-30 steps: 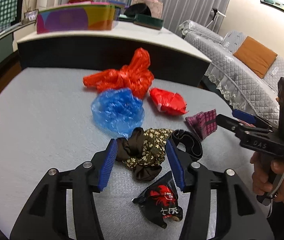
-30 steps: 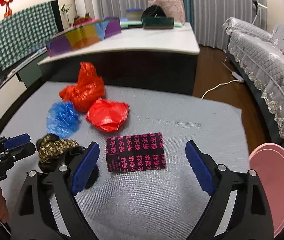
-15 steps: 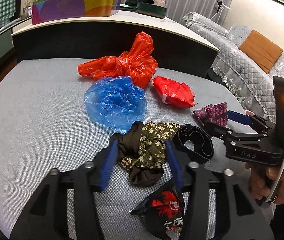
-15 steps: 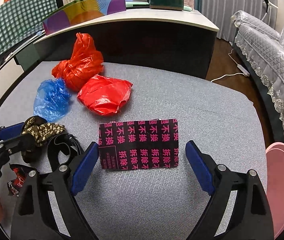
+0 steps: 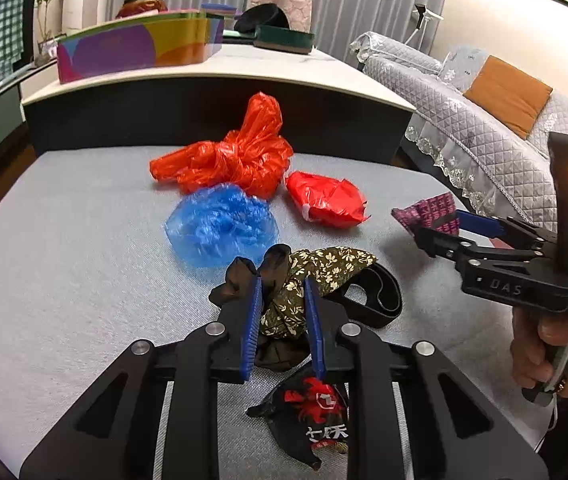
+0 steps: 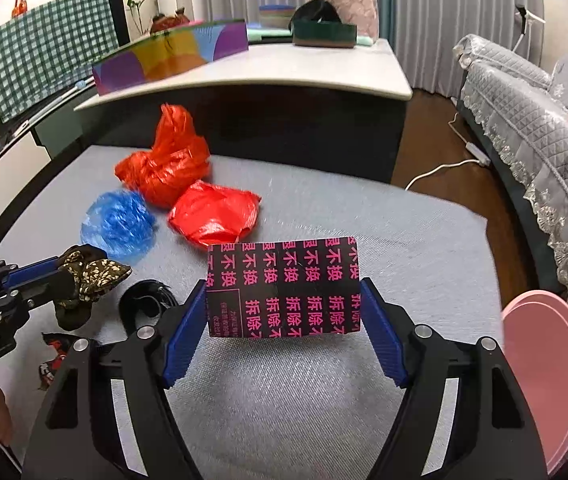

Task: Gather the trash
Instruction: 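Lift the fabric with the left tool while the right tool lifts the pink card, then carry the fabric and pink card over the pink bin with both tools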

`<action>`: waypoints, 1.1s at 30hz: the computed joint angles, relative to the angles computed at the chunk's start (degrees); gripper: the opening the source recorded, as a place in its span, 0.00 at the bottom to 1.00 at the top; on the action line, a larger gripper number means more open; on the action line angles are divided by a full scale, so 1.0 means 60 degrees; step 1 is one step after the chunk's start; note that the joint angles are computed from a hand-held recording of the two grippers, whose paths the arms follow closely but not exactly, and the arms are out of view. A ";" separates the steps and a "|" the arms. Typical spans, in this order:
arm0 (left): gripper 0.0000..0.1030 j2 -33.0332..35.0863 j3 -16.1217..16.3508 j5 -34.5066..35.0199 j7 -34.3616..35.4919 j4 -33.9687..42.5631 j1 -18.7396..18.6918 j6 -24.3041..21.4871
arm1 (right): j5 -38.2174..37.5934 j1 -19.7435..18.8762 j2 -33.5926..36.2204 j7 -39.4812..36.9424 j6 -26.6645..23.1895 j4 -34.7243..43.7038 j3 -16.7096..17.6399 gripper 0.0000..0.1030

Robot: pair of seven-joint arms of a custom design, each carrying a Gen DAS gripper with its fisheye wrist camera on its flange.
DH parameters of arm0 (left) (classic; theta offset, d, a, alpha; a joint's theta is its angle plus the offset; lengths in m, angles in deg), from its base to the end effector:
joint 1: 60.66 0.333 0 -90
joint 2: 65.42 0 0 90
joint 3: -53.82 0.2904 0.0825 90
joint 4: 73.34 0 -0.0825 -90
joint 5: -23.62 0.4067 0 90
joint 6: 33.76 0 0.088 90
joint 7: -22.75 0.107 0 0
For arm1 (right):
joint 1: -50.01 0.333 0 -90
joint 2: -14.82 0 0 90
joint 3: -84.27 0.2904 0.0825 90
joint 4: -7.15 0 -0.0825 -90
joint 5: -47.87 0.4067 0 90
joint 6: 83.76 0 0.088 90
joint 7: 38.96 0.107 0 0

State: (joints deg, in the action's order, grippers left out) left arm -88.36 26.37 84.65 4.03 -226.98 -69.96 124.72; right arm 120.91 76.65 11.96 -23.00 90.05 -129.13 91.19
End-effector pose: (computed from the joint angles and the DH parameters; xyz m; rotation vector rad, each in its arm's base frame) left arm 0.3384 -0.2823 0.3347 -2.0166 1.4806 -0.8075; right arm 0.4730 0.2266 0.3442 -2.1388 1.0611 -0.3709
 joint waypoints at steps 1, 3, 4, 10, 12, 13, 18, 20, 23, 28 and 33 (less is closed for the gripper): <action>0.20 -0.0077 -0.0009 -0.0059 0.0039 -0.0015 -0.0056 -0.0083 | 0.0152 0.0006 -0.0098 -0.0145 0.0010 -0.0055 -0.0010 0.71; 0.20 -0.0220 -0.0059 -0.0138 0.0092 -0.0044 -0.0139 -0.0238 | 0.0386 0.0032 -0.0320 -0.0353 -0.0024 -0.0174 -0.0069 0.71; 0.20 -0.0281 -0.0086 -0.0175 0.0111 -0.0056 -0.0175 -0.0302 | 0.0492 0.0053 -0.0428 -0.0449 -0.0041 -0.0237 -0.0105 0.71; 0.20 -0.0629 -0.0199 -0.0472 0.0233 -0.0098 -0.0375 -0.0625 | 0.1117 0.0231 -0.1142 -0.1069 -0.0098 -0.0656 -0.0371 0.71; 0.20 -0.0792 -0.0250 -0.0596 0.0283 -0.0122 -0.0424 -0.0725 | 0.1339 0.0280 -0.1417 -0.1247 -0.0127 -0.0803 -0.0467 0.71; 0.20 -0.0806 -0.0318 -0.0631 0.0280 -0.0079 -0.0419 -0.0803 | 0.1380 0.0292 -0.1541 -0.1277 -0.0155 -0.0878 -0.0507 0.71; 0.20 -0.1011 -0.0469 -0.0830 0.0401 -0.0004 -0.0529 -0.1133 | 0.1731 0.0382 -0.2276 -0.1608 -0.0214 -0.1307 -0.0702 0.71; 0.20 -0.1084 -0.0507 -0.0878 0.0407 -0.0002 -0.0560 -0.1196 | 0.1726 0.0405 -0.2549 -0.1587 -0.0232 -0.1481 -0.0759 0.71; 0.20 -0.1236 -0.0577 -0.0981 0.0408 -0.0022 -0.0636 -0.1320 | 0.1811 0.0491 -0.3059 -0.1687 -0.0209 -0.1788 -0.0875 0.71; 0.20 -0.1374 -0.0714 -0.1036 0.0440 0.0044 -0.0700 -0.1494 | 0.1810 0.0611 -0.3690 -0.1773 -0.0106 -0.2200 -0.1075 0.71; 0.20 -0.1376 -0.0808 -0.1039 0.0458 0.0170 -0.0741 -0.1611 | 0.1600 0.0661 -0.4177 -0.1612 -0.0049 -0.2517 -0.1331 0.71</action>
State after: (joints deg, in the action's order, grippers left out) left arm -96.61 21.52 78.42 6.77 -225.96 -74.40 115.05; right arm 130.51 80.62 -13.10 -32.67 89.76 -144.24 83.21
